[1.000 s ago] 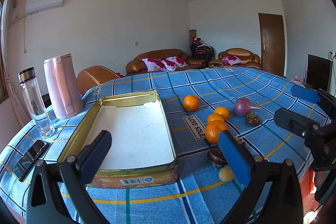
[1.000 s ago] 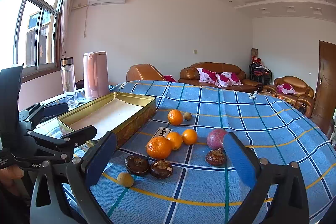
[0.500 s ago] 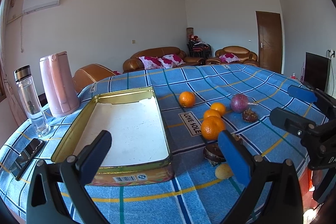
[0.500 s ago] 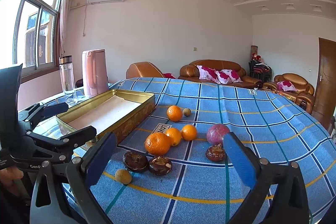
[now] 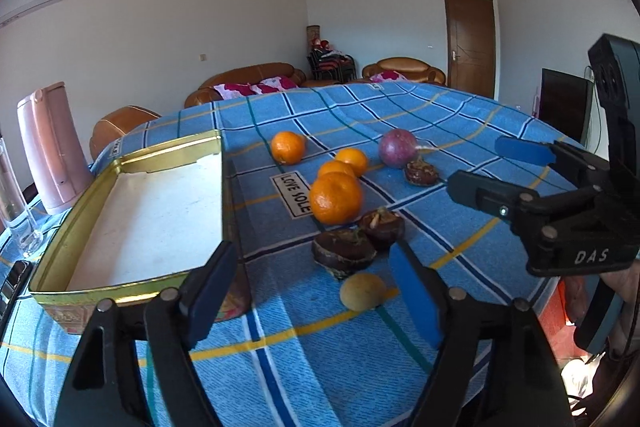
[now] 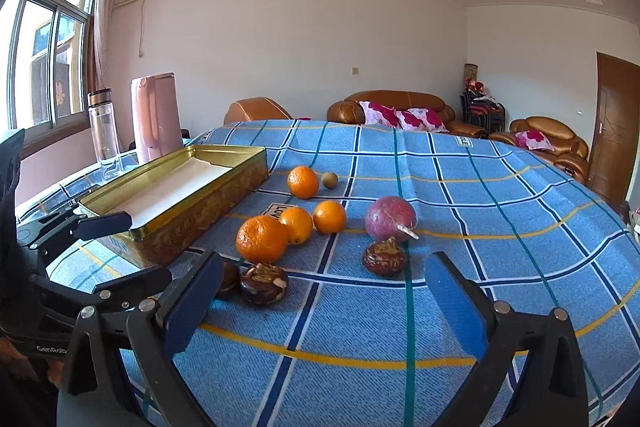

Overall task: Organize fruits
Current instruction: 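Grasp the small yellow fruit with left tool while right tool grasps a mangosteen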

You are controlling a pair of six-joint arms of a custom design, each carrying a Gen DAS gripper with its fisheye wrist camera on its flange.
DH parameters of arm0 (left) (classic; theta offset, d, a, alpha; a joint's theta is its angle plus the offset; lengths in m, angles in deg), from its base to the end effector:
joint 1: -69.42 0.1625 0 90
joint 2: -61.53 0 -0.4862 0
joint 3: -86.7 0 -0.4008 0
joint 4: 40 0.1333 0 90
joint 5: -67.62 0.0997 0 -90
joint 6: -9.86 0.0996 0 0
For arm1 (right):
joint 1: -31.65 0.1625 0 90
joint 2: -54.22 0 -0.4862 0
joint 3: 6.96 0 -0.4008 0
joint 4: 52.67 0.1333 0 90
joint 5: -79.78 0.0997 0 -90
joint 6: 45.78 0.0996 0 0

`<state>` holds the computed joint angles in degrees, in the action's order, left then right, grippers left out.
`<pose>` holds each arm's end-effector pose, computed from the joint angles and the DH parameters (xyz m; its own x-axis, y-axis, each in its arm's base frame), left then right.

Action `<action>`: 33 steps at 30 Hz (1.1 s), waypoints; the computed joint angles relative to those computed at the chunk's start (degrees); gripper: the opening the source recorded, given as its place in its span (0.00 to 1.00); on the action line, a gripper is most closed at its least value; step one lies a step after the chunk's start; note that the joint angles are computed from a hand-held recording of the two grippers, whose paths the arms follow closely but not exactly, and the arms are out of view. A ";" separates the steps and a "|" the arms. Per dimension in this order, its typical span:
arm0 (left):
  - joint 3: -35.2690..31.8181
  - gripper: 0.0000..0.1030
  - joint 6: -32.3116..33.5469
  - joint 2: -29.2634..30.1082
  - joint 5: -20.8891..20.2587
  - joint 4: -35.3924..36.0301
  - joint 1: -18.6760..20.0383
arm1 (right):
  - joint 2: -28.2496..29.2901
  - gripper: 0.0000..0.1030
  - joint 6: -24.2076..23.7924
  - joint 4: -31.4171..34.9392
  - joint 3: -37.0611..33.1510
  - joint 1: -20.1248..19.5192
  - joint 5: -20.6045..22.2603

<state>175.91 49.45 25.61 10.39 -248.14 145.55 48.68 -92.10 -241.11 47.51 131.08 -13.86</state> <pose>0.0016 -0.7745 0.1811 -0.6547 0.0517 -0.7541 0.6736 0.4926 -0.5510 0.2707 -0.8548 -0.0814 -0.6084 -0.5433 0.5785 -0.7912 0.3586 -0.4954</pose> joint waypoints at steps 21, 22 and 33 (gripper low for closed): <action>-1.58 0.28 -11.04 -1.83 -6.53 16.24 2.86 | 6.42 0.64 -2.16 18.96 -14.46 1.88 -7.44; -1.59 0.28 -11.24 -1.86 -6.56 16.08 2.95 | 6.49 0.64 -1.79 20.42 -14.94 1.85 -7.14; -2.07 0.28 -10.22 -1.48 -6.11 14.90 3.12 | 8.10 0.43 -4.43 29.38 -19.18 2.46 -10.20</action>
